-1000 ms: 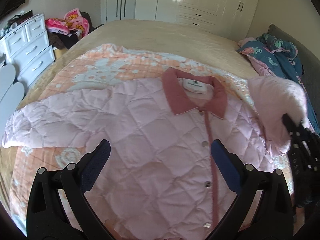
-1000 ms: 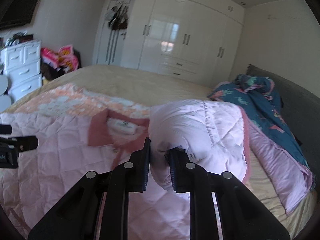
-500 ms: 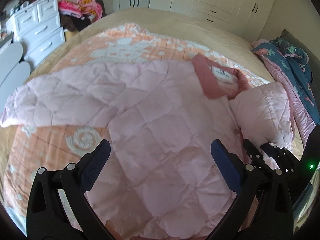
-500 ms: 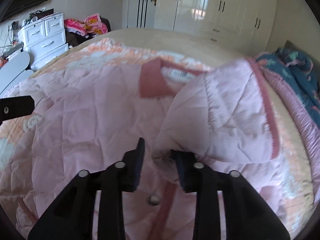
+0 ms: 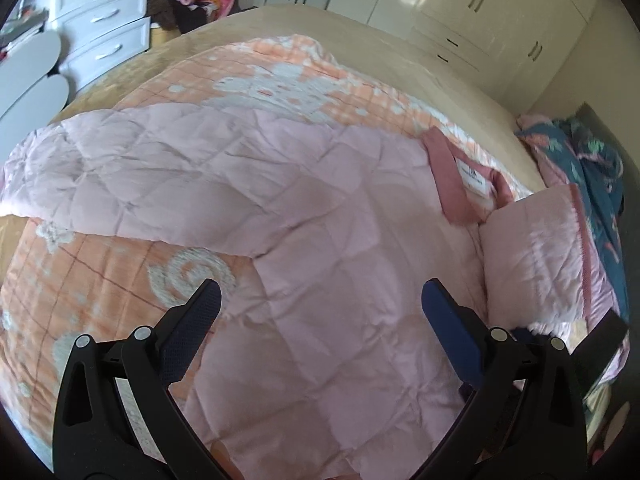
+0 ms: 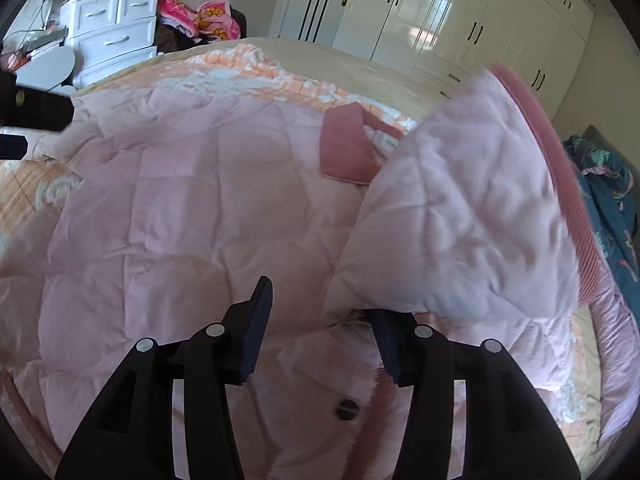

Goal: Fold large clothes
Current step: 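Lift the sleeve with the right tool and fold it across the jacket front, then grasp the folded sleeve's pink cuff trim with the left tool and straighten it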

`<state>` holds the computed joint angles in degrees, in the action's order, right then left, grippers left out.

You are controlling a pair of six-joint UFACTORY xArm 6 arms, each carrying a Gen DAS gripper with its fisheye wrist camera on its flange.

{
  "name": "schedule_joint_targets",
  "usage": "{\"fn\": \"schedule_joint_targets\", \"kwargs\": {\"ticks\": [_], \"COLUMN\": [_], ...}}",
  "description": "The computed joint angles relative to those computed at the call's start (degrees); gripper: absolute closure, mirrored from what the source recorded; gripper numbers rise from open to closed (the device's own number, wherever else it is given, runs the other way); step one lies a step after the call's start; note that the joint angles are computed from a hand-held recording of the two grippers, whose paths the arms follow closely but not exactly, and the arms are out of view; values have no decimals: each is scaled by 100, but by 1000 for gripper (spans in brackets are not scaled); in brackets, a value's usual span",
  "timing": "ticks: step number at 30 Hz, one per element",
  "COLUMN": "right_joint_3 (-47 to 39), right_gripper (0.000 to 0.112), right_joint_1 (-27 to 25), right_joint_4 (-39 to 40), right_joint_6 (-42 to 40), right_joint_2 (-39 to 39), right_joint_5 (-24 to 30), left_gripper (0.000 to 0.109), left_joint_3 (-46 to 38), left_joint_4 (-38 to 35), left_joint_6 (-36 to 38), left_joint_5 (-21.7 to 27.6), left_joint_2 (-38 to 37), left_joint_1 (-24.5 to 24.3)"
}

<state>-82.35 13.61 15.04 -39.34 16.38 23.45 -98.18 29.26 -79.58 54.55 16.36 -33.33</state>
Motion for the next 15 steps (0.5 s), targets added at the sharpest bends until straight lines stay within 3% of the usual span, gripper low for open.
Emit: {"fn": "schedule_joint_targets", "kwargs": {"ticks": [4, 6, 9, 12, 15], "right_joint_3": [22, 47, 281, 547, 630], "right_gripper": [63, 55, 37, 30, 24], "right_joint_1": [44, 36, -13, -190, -392], "right_joint_4": [225, 554, 1050, 1667, 1353], "right_joint_6": [-262, -488, -947, -1542, -1223], "right_joint_2": [-57, -146, -467, -825, -902], "right_joint_5": [167, 351, 478, 471, 79], "left_gripper": [14, 14, 14, 14, 14], "left_joint_3": [131, 274, 675, 999, 920], "left_joint_4": [-99, -230, -665, -1140, -2041], "left_joint_6": [-61, -43, 35, 93, 662], "left_joint_5": [-203, -495, -1358, -2195, -2623], "left_joint_2": [-67, -124, -229, -203, 105], "left_joint_1": [68, 121, 266, 355, 351]}}
